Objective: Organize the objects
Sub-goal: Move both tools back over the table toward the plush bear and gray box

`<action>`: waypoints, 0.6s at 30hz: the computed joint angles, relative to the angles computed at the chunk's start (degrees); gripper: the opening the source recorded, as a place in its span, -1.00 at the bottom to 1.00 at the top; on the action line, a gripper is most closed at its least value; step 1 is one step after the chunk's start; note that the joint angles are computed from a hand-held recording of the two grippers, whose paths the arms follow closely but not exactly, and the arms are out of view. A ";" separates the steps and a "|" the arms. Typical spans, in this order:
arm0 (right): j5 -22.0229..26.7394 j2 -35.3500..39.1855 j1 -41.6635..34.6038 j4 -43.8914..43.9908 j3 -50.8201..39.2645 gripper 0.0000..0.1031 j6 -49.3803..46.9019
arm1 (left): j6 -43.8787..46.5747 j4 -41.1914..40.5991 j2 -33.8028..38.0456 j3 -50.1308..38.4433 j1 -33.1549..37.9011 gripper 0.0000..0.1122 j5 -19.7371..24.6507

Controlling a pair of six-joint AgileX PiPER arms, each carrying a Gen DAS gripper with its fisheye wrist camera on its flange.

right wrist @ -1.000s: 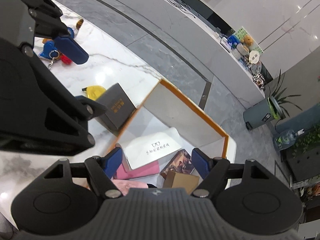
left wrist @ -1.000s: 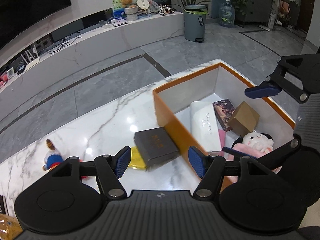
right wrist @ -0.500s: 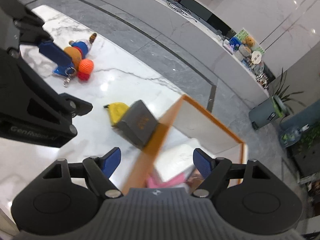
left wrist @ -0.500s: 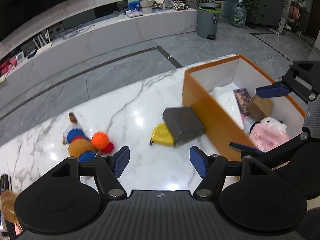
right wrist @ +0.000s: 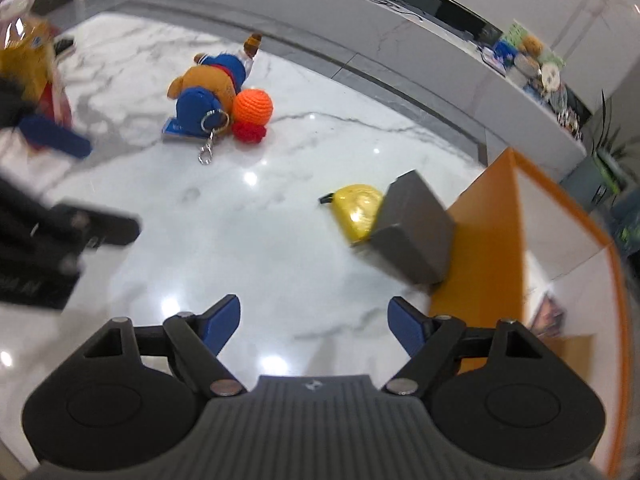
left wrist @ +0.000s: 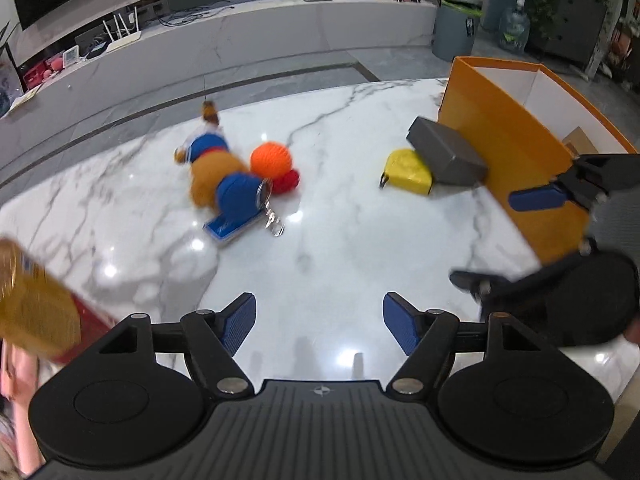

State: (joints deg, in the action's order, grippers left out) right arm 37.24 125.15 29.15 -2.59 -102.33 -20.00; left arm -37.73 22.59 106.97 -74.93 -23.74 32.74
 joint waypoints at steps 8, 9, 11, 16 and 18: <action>-6.06 2.35 -1.19 6.52 2.47 0.59 2.13 | -15.15 13.62 -4.94 17.77 0.47 0.59 -14.69; -7.01 1.63 -1.56 8.21 3.03 0.61 1.77 | -15.55 14.10 -4.38 18.30 0.73 0.59 -15.56; -9.18 0.26 -2.48 12.64 4.17 0.67 0.49 | -11.01 9.98 -2.81 16.26 0.92 0.58 -13.88; -11.63 -0.08 -3.00 10.94 1.45 0.67 8.16 | -19.95 21.24 -2.11 15.85 1.61 0.59 -17.33; -12.78 -0.01 -3.10 7.83 0.26 0.68 13.25 | -26.10 27.41 -1.92 15.91 2.44 0.60 -18.26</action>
State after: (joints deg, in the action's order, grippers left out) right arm 24.46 125.14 26.05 5.23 -102.08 -6.75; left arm -63.83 49.99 105.05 -59.02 -21.30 14.48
